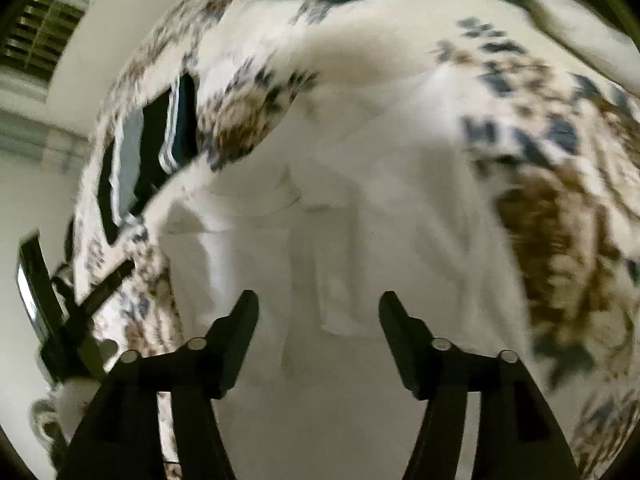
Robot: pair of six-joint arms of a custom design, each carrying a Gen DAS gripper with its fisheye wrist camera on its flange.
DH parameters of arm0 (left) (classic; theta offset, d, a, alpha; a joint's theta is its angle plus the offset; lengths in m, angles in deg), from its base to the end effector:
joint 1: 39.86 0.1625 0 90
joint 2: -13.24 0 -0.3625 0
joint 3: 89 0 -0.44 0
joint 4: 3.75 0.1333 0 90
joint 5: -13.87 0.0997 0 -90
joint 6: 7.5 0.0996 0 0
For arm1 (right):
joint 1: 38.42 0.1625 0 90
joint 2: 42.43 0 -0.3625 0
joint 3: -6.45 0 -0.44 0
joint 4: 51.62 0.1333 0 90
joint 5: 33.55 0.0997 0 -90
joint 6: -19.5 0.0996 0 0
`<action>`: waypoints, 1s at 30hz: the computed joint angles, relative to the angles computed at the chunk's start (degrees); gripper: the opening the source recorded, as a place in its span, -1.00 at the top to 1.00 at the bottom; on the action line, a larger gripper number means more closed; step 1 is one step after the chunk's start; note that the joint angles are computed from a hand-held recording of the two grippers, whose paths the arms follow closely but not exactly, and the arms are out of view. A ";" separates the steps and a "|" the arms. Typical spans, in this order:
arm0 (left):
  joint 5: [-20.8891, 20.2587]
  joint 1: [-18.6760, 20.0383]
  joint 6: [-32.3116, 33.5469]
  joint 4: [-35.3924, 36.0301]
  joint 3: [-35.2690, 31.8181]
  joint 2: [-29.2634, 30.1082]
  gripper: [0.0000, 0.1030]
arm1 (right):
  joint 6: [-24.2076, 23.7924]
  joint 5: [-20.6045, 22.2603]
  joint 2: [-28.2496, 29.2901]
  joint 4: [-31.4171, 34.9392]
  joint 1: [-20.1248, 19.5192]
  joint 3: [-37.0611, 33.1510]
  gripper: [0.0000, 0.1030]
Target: Fold small clothes
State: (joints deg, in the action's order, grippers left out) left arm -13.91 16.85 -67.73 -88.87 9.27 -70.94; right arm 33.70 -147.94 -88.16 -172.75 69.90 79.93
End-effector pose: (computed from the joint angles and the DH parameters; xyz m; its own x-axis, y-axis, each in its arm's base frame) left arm -0.1128 -0.5752 0.3397 -0.5656 -0.4398 -0.6976 0.0566 0.8232 -0.5649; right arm 0.3224 -0.6805 0.1325 -0.9226 -0.0226 0.3852 -0.0902 0.9833 -0.1583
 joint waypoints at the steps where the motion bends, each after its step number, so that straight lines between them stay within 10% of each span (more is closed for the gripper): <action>1: -0.78 -1.14 -1.50 1.61 -0.18 -0.12 -0.71 | 0.25 -0.48 -1.83 0.94 -0.05 0.94 -0.36; 6: -5.12 -7.58 -6.16 5.83 1.07 -0.26 -0.71 | 0.24 -4.11 -9.92 11.19 -1.86 3.53 -0.36; 11: -19.70 -14.30 -13.82 3.65 5.30 1.96 -0.71 | -3.73 -8.19 -17.34 24.19 -4.71 4.75 -0.36; 16: -37.48 -20.23 -17.71 -7.61 7.52 11.05 -0.71 | -8.07 -10.69 -21.24 32.23 -8.33 3.06 -0.36; 23: -48.84 -23.90 -18.72 -18.46 5.04 26.12 -0.70 | -12.90 -11.02 -18.66 34.28 -12.98 -3.90 -0.36; 24: -49.39 -24.33 -18.80 -19.04 4.74 28.03 -0.63 | -13.33 -10.46 -17.66 34.24 -13.34 -5.01 -0.36; 26: -49.93 -24.81 -18.68 -18.70 4.08 30.68 0.48 | -14.71 -8.90 -14.85 33.62 -13.80 -7.55 -0.36; 30: -47.31 -26.15 -21.26 -20.47 6.01 30.58 0.93 | -19.05 -3.78 -6.15 32.67 -14.10 -16.27 -0.36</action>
State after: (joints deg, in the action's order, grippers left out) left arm -61.22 -9.30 -88.98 -109.34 15.28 -40.36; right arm 14.65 -151.72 -94.31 -140.08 55.79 63.67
